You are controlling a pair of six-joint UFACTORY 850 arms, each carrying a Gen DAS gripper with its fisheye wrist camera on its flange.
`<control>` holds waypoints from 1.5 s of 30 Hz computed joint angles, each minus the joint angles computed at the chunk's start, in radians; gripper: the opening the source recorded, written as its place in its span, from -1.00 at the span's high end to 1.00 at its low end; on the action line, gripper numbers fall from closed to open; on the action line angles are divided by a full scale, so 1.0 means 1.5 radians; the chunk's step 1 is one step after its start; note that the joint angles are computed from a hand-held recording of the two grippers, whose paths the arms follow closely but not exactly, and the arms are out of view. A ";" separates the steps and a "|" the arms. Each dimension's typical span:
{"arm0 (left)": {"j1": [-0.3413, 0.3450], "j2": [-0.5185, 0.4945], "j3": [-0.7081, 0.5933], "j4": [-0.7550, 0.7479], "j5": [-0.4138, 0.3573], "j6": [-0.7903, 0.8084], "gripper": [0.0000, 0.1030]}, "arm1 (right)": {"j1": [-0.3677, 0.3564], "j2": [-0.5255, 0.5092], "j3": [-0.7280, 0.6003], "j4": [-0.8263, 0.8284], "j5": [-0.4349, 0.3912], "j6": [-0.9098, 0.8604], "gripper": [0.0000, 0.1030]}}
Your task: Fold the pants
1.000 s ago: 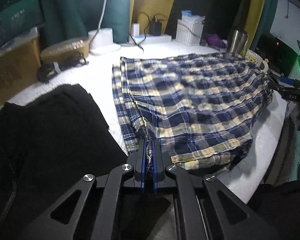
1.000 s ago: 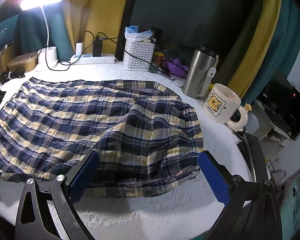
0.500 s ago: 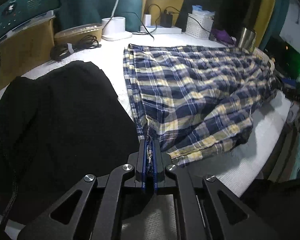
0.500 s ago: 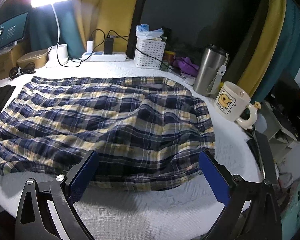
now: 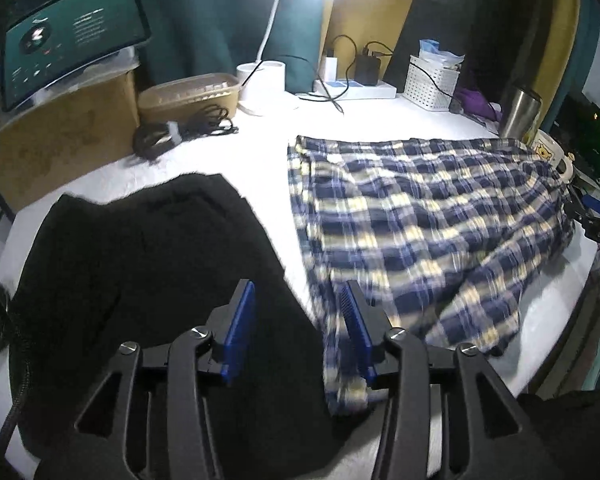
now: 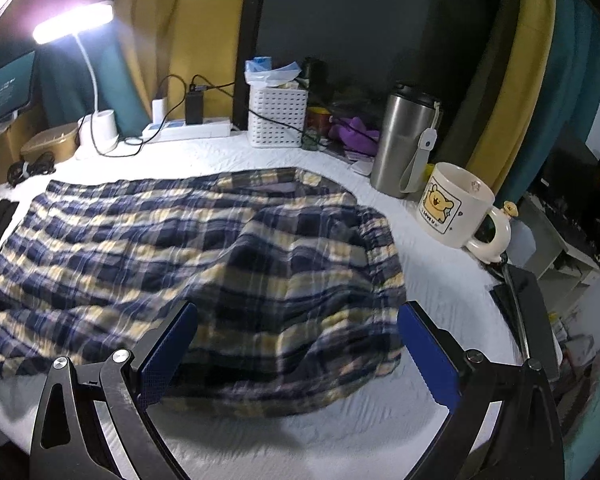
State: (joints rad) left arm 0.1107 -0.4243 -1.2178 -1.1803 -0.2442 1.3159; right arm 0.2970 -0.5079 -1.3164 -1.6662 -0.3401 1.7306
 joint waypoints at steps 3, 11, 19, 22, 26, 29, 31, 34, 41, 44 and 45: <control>-0.013 -0.027 -0.042 0.059 -0.007 -0.058 0.12 | -0.008 -0.013 -0.019 0.017 0.009 -0.018 -0.95; -0.039 -0.130 -0.186 0.212 -0.051 -0.202 0.12 | -0.027 -0.055 -0.081 0.091 0.024 -0.093 -0.95; -0.046 -0.236 -0.334 0.309 -0.090 -0.289 0.13 | -0.043 -0.093 -0.143 0.164 0.019 -0.169 -0.95; -0.047 -0.271 -0.383 0.405 -0.093 -0.397 0.14 | -0.045 -0.108 -0.165 0.207 0.019 -0.218 -0.95; -0.043 -0.298 -0.420 0.423 -0.119 -0.410 0.83 | -0.046 -0.128 -0.194 0.265 0.018 -0.287 -0.95; -0.044 -0.300 -0.425 0.416 -0.123 -0.389 1.00 | -0.047 -0.141 -0.212 0.296 0.018 -0.322 -0.95; -0.044 -0.296 -0.422 0.419 -0.113 -0.388 1.00 | -0.047 -0.149 -0.223 0.318 0.017 -0.347 -0.95; -0.041 -0.303 -0.433 0.456 -0.101 -0.427 1.00 | -0.047 -0.157 -0.236 0.335 0.016 -0.367 -0.95; -0.033 -0.324 -0.459 0.496 -0.102 -0.470 1.00 | -0.046 -0.172 -0.257 0.370 0.009 -0.405 -0.95; -0.031 -0.325 -0.461 0.508 -0.107 -0.479 1.00 | -0.046 -0.178 -0.264 0.390 0.003 -0.426 -0.95; -0.031 -0.322 -0.459 0.514 -0.109 -0.484 1.00 | -0.046 -0.178 -0.264 0.394 0.002 -0.430 -0.95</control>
